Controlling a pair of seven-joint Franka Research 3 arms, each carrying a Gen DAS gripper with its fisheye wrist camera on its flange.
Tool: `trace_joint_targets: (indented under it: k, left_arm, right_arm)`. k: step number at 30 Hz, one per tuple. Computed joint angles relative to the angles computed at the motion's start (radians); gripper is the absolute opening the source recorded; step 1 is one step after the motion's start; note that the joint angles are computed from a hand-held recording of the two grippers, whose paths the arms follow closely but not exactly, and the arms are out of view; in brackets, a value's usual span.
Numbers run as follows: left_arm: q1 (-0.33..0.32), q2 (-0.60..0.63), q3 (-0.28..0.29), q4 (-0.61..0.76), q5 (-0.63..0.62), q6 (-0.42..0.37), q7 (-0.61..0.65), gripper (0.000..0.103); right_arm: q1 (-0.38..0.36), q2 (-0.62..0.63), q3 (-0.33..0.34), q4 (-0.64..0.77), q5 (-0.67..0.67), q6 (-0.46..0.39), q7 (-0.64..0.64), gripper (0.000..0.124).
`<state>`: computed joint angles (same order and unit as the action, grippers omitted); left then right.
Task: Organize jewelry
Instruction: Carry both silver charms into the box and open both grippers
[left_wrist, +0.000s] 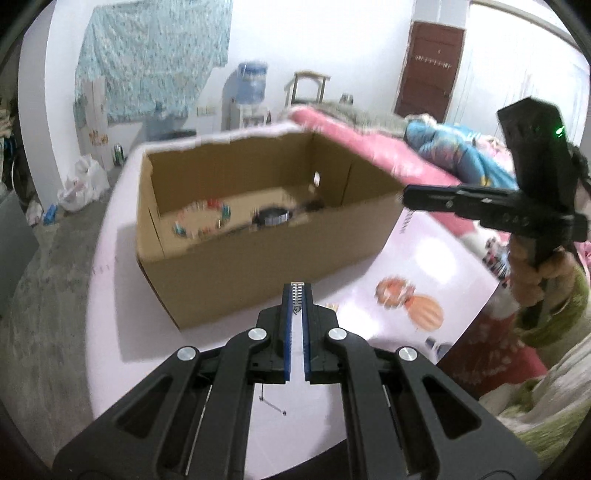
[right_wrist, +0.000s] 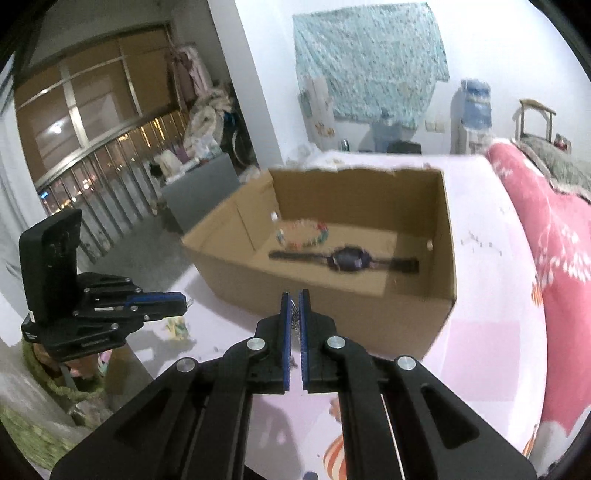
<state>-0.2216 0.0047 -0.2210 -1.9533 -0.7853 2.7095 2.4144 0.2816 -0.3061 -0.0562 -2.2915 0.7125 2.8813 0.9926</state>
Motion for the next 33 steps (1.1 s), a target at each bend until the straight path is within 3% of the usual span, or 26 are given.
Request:
trace_joint_targets:
  k: [5, 9, 14, 18, 22, 26, 33]
  left_arm:
    - [0.003, 0.02, -0.001, 0.081, -0.075, -0.002, 0.072, 0.004]
    - [0.013, 0.113, -0.013, 0.192, 0.062, 0.012, -0.044, 0.004]
    - [0.036, 0.273, -0.031, 0.386, 0.23, -0.104, -0.241, 0.004]
    - [0.041, 0.431, -0.056, 0.602, 0.331, -0.266, -0.371, 0.004]
    - [0.032, 0.544, -0.084, 0.752, 0.413, -0.352, -0.472, 0.004]
    - [0.034, 0.615, -0.112, 0.855, 0.454, -0.403, -0.53, 0.004]
    - [0.026, 0.66, -0.122, 0.924, 0.501, -0.429, -0.566, 0.004]
  right_arm:
    - [0.049, 0.036, -0.043, 0.076, 0.086, 0.02, -0.129, 0.004]
    - [0.032, 0.122, -0.054, 0.188, 0.152, -0.042, -0.202, 0.004]
    - [-0.054, 0.273, -0.029, 0.353, 0.122, -0.22, -0.098, 0.004]
    - [-0.115, 0.359, 0.006, 0.441, 0.017, -0.284, 0.031, 0.004]
    - [-0.159, 0.42, 0.03, 0.51, -0.072, -0.339, 0.148, 0.004]
    - [-0.184, 0.435, 0.048, 0.525, -0.094, -0.342, 0.182, 0.006]
    - [-0.202, 0.414, 0.054, 0.503, -0.087, -0.305, 0.192, 0.006]
